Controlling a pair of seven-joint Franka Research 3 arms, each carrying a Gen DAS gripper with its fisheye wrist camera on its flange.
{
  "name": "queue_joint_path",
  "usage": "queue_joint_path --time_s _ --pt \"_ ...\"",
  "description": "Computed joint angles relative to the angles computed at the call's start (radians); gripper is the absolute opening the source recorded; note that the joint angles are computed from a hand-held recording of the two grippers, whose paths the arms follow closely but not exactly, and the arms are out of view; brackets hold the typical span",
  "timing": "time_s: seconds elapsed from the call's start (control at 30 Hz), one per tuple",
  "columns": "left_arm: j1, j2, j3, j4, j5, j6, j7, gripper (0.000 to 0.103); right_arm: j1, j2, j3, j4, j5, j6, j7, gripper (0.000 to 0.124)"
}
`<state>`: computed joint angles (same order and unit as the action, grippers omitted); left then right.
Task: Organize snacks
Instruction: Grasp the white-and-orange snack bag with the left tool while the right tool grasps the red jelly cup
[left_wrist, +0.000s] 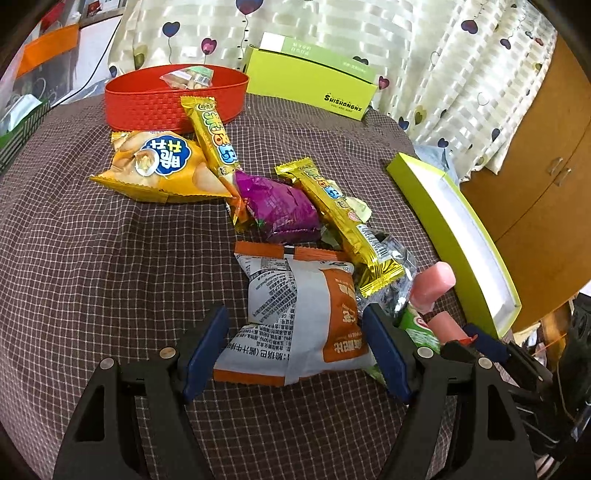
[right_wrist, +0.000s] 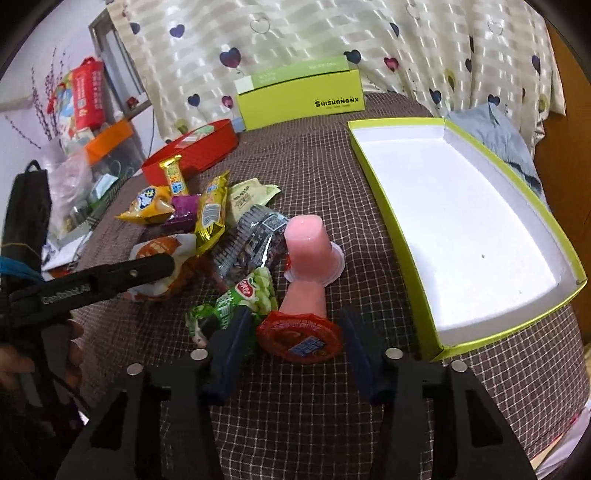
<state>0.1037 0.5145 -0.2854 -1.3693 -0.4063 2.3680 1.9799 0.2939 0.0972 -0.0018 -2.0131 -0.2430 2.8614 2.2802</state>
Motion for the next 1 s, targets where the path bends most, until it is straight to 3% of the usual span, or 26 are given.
queue_joint_path --time_s 0.43,0.83,1.0 --pt "0.01 -0.006 -0.016 -0.017 -0.046 0.017 0.026 0.063 -0.014 -0.031 0.005 -0.044 0.054 0.059 0.002 0.047" --pt "-0.003 0.006 -0.006 0.0 -0.025 0.013 0.001 0.063 -0.008 0.006 0.013 0.012 0.035 -0.044 -0.011 0.047" --pt "-0.008 0.019 -0.005 0.015 -0.006 0.007 -0.009 0.063 0.003 0.017 0.002 0.023 0.021 -0.049 -0.008 0.044"
